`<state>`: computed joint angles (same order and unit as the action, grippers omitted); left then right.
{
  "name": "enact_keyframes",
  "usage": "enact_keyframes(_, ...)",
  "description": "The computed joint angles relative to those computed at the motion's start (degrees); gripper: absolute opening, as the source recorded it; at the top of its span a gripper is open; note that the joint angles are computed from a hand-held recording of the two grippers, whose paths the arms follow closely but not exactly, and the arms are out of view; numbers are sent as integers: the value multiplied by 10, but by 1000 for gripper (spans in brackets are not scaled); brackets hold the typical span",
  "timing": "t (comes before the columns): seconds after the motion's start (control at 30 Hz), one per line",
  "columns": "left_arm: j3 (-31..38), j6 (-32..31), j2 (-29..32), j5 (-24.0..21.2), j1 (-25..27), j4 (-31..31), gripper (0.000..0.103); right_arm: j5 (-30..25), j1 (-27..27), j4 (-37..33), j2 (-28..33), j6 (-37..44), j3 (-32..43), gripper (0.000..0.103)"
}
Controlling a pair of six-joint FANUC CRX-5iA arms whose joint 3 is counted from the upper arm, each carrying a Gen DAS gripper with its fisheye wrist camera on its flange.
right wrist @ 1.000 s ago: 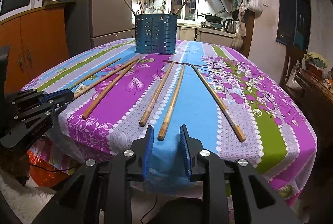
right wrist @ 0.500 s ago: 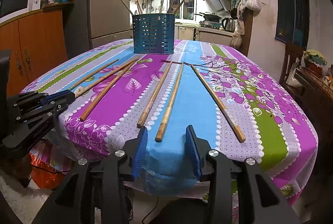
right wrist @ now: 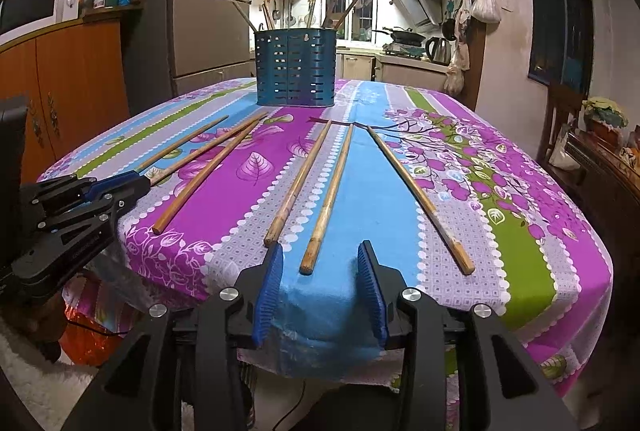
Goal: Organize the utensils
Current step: 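Close the left gripper on a chopstick while the right gripper grasps another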
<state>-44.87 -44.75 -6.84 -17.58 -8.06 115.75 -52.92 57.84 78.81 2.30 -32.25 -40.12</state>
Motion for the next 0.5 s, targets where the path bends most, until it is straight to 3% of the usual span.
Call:
enact_keyframes(0.2, 0, -52, -4, 18, -22, 60, 13, -20, 8, -6, 4, -13, 1, 40)
enact_keyframes(0.33, -1, -51, -5, 18, -22, 58, 12, -5, 3, 6, 6, -4, 1, 24)
enact_keyframes(0.5, -2, -47, -5, 14, -19, 50, 12, 1, 0, 12, 7, -10, 1, 19)
